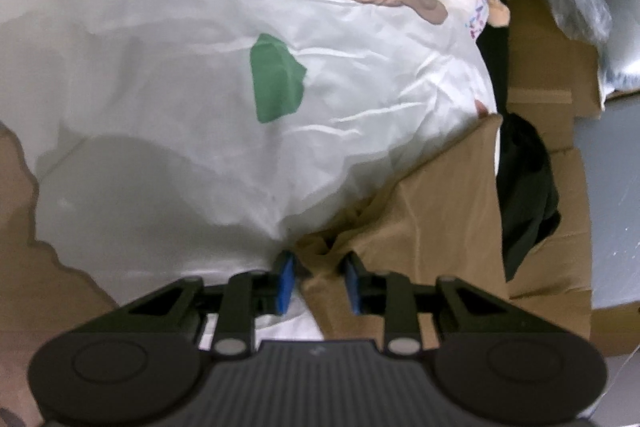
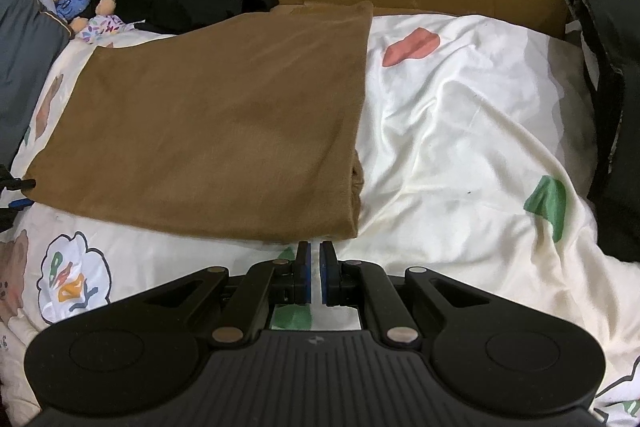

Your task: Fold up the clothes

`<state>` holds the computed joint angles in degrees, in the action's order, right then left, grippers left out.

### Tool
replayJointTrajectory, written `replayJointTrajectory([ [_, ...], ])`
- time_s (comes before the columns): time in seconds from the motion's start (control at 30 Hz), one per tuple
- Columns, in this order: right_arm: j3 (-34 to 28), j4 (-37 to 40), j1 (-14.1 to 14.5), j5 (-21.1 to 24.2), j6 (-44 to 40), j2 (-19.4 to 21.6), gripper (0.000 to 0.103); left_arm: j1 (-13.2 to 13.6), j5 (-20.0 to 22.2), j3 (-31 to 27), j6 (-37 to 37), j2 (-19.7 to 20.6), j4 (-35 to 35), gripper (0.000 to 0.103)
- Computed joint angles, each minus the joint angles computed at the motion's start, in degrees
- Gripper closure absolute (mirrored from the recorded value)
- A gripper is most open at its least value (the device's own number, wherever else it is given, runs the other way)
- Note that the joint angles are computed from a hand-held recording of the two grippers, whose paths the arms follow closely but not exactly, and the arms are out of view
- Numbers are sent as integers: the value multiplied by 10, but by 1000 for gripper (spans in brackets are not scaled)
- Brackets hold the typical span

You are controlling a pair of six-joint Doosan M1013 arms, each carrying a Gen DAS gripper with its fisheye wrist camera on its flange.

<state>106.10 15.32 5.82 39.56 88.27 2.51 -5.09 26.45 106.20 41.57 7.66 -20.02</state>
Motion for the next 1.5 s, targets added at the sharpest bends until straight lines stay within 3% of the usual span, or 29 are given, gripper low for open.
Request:
replayJointTrajectory([
  [0.27, -14, 9, 17, -6, -10, 4, 98, 3, -23, 13, 33, -7, -30, 93],
  [0.53, -43, 45, 45, -14, -64, 25, 97, 17, 7, -4, 153, -7, -95, 97],
  [0.6, -54, 51, 54, -14, -78, 32, 92, 20, 13, -10, 191, -8, -117, 97],
  [0.67, -61, 62, 63, -19, -92, 39, 78, 24, 20, -17, 231, -8, -143, 97],
  [0.9, -115, 113, 104, -28, -195, 86, 77, 30, 51, -46, 299, 0, -175, 97],
  [1.17, -167, 165, 155, -30, -265, 134, 59, 26, 66, -65, 285, 7, -173, 97],
  [1.5, -204, 155, 207, -60, -297, 169, 56, 28, 101, -78, 285, 9, -179, 97],
])
